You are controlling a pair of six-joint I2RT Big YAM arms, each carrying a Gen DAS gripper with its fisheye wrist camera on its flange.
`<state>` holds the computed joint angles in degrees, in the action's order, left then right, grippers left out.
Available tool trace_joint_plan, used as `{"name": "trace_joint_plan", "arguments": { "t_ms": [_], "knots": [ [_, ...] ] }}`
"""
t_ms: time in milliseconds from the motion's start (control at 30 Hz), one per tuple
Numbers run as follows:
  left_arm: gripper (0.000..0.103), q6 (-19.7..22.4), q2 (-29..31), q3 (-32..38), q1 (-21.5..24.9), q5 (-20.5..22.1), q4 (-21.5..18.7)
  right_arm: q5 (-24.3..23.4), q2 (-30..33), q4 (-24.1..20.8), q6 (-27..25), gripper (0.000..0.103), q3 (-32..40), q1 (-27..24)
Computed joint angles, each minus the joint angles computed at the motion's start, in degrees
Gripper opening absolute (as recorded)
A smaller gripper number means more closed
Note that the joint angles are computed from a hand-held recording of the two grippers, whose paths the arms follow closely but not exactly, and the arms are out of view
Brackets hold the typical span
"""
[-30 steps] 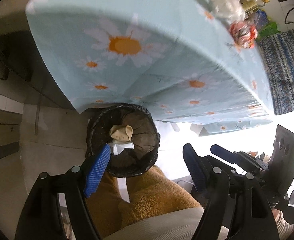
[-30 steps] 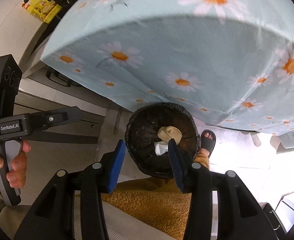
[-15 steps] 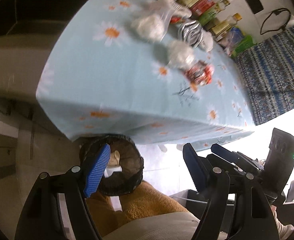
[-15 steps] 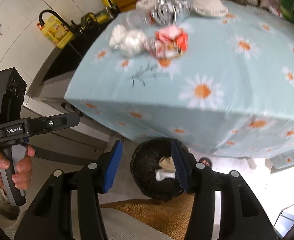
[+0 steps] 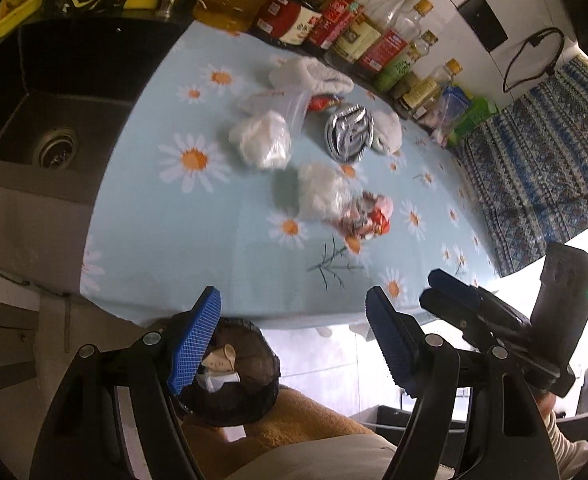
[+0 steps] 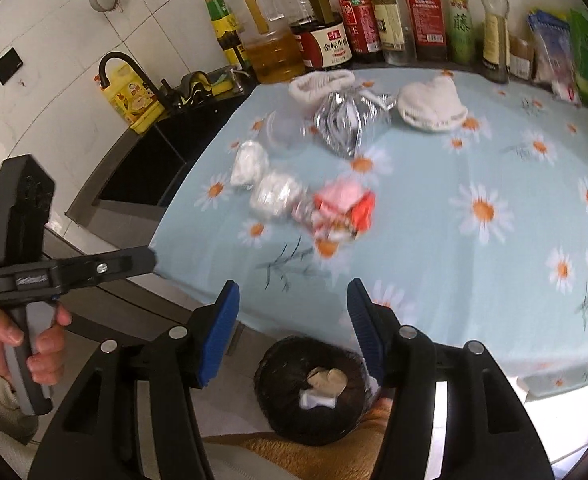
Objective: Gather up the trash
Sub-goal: 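Grasp the red-pink wrapper with the right tool while the left tool grasps a plastic bag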
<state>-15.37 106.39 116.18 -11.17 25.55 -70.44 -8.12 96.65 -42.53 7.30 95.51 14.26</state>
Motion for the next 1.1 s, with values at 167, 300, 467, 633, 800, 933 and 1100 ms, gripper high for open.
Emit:
{"name": "trace_joint_plan", "arguments": {
  "t_ms": [167, 300, 467, 633, 800, 933, 1100],
  "knots": [
    [0.073, -2.2, 0.6, 1.1, 0.2, -1.4, 0.0, 1.8, 4.7, -4.5, -1.8, 0.071, 7.2, -1.1],
    [0.073, -4.6, 1.2, 1.8, 0.0, -2.8, 0.2, 0.6, 8.8, -8.2, -3.8, 0.071, 13.4, -2.0],
    [0.073, -6.6, 2.0, 2.9, -0.3, -4.6, -0.6, -1.7, 13.4, -11.9, -7.3, 0.071, 20.2, -2.8],
    [0.073, -8.6, 2.4, 3.3, -0.7, -5.8, -1.3, -4.4, 17.3, -15.2, -9.3, 0.070, 25.8, -3.4],
    [0.073, -9.8, 3.0, 3.8, -1.2, -6.8, -2.1, -4.8, 19.1, -16.9, -11.4, 0.066, 28.3, -3.5],
    [0.073, -10.1, 3.4, 4.6, -1.5, -7.3, -2.6, -5.3, 20.1, -17.8, -11.1, 0.066, 29.4, -3.9],
    [0.073, -10.4, 4.1, 5.5, -1.8, -7.5, -3.1, -5.6, 20.9, -18.3, -11.3, 0.059, 30.3, -4.1]
  ]
}}
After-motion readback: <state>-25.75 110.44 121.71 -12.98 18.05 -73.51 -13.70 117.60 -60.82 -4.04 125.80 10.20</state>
